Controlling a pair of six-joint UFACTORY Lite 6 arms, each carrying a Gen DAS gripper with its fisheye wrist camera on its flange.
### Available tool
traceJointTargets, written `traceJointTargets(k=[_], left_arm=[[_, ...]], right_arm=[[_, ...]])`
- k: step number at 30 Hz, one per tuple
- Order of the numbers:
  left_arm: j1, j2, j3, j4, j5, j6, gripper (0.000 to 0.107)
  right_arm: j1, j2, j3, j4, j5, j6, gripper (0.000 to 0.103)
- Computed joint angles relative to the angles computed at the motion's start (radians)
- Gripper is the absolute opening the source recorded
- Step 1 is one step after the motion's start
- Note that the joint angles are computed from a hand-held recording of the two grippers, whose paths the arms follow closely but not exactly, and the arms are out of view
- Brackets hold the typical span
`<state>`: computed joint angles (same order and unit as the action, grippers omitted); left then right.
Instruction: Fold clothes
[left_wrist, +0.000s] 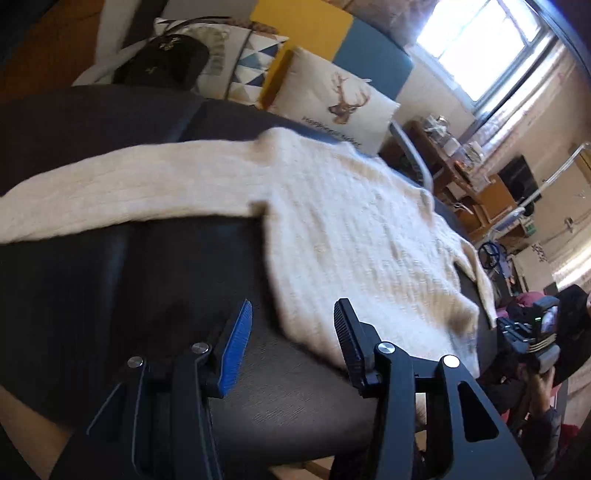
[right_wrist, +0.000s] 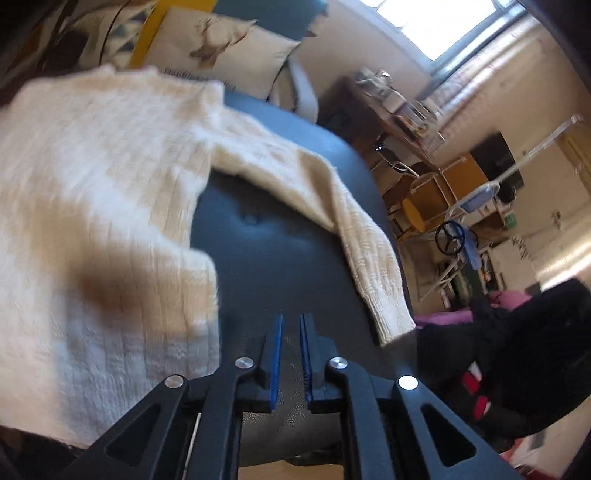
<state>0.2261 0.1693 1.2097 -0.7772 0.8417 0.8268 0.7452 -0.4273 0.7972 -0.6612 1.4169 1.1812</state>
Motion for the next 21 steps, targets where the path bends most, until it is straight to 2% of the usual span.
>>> traceJointTargets(k=[2, 4, 5, 7, 9, 12, 16, 17, 18, 21], left_arm=[[0.053, -0.018, -0.050, -0.013, 0.014, 0.040, 0.049], [0.096, -0.018, -0.094, -0.032, 0.030, 0.070, 0.050], [0.106, -0.021, -0.119, -0.032, 0.021, 0.077, 0.050], [0.116, -0.027, -0.166, -0.034, 0.006, 0.097, 0.050], [0.126, -0.041, -0.209, -0.043, 0.006, 0.131, 0.050], [0.128, -0.106, -0.284, -0.058, 0.012, 0.197, 0.050], [0.108, -0.184, -0.360, -0.037, -0.005, 0.233, 0.050], [0.105, -0.188, -0.369, -0.032, -0.012, 0.234, 0.050], [0.109, -0.187, -0.377, -0.038, -0.006, 0.243, 0.050], [0.112, -0.174, -0.383, -0.049, 0.009, 0.251, 0.050]], right_arm=[[0.090, 0.021, 0.071, 0.028, -0.132, 0.018, 0.022], [0.152, 0.129, 0.168, 0.089, -0.341, -0.048, 0.023], [0.207, 0.204, 0.225, 0.107, -0.412, -0.081, 0.023], [0.306, 0.408, 0.399, 0.136, -0.481, -0.152, 0.023], [0.353, 0.612, 0.578, 0.149, -0.500, -0.224, 0.023], [0.355, 0.829, 0.741, 0.146, -0.502, -0.318, 0.024], [0.328, 1.037, 0.857, 0.036, -0.390, -0.378, 0.025], [0.329, 1.061, 0.875, 0.019, -0.365, -0.386, 0.024], [0.319, 1.050, 0.871, 0.037, -0.373, -0.390, 0.015], [0.216, 0.932, 0.774, 0.187, -0.517, -0.390, 0.008]])
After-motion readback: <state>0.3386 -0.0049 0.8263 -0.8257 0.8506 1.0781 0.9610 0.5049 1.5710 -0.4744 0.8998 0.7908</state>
